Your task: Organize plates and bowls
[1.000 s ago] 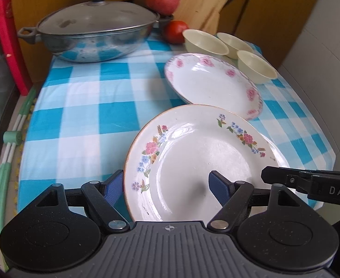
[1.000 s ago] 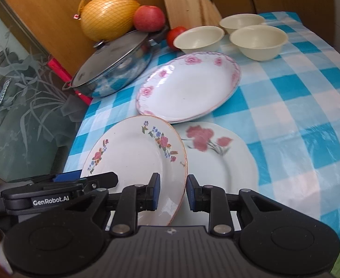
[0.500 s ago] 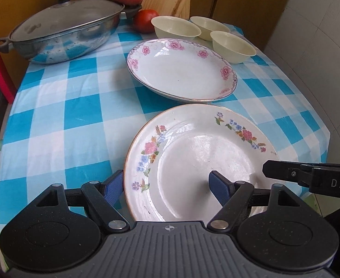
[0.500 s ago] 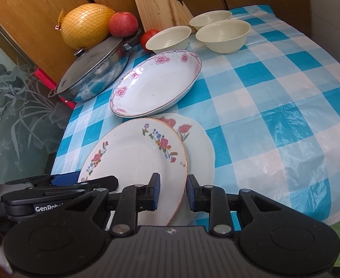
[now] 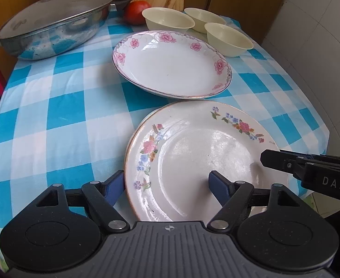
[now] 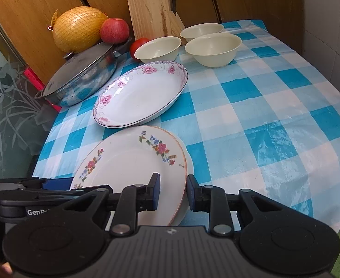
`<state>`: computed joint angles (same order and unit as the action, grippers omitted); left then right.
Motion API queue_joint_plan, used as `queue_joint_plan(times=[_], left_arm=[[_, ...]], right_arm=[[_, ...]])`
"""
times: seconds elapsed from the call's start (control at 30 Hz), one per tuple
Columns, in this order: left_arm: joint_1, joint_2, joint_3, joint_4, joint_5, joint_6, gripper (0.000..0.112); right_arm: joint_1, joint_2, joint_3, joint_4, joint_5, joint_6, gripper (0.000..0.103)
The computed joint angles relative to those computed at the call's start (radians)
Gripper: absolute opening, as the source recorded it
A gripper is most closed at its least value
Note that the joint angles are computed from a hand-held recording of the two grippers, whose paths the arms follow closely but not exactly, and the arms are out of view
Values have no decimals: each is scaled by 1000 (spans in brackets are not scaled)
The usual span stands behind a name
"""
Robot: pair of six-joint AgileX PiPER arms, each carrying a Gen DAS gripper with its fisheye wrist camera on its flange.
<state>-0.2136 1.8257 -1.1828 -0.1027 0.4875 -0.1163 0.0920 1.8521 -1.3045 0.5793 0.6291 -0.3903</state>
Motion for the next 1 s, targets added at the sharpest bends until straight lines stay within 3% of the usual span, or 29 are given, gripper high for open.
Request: queue_joint_plan(times=[0.2,0.4,0.5,0.67,0.87,1.0], left_arm=[[1,10,-14,4,4,-8,82],[0,-13,13,46,-34,-35,81],[19,-28,25,31,-45,-29,81],[72,-14,-3,-31,-23,-18,81],[82,34,-95,77,9,-155,84],[133,76,-173,-38,43,-97,84]], right_arm=[[21,11,-13,-58,-30,49,25],[55,-26,36,-150,-181,86,25],[30,1,-2,-91,-113,52,25],[30,26,-41,-120,-100,84,25],[27,93,-152,-126,-52,121,25],[9,174,-286,-113,18,170,25]])
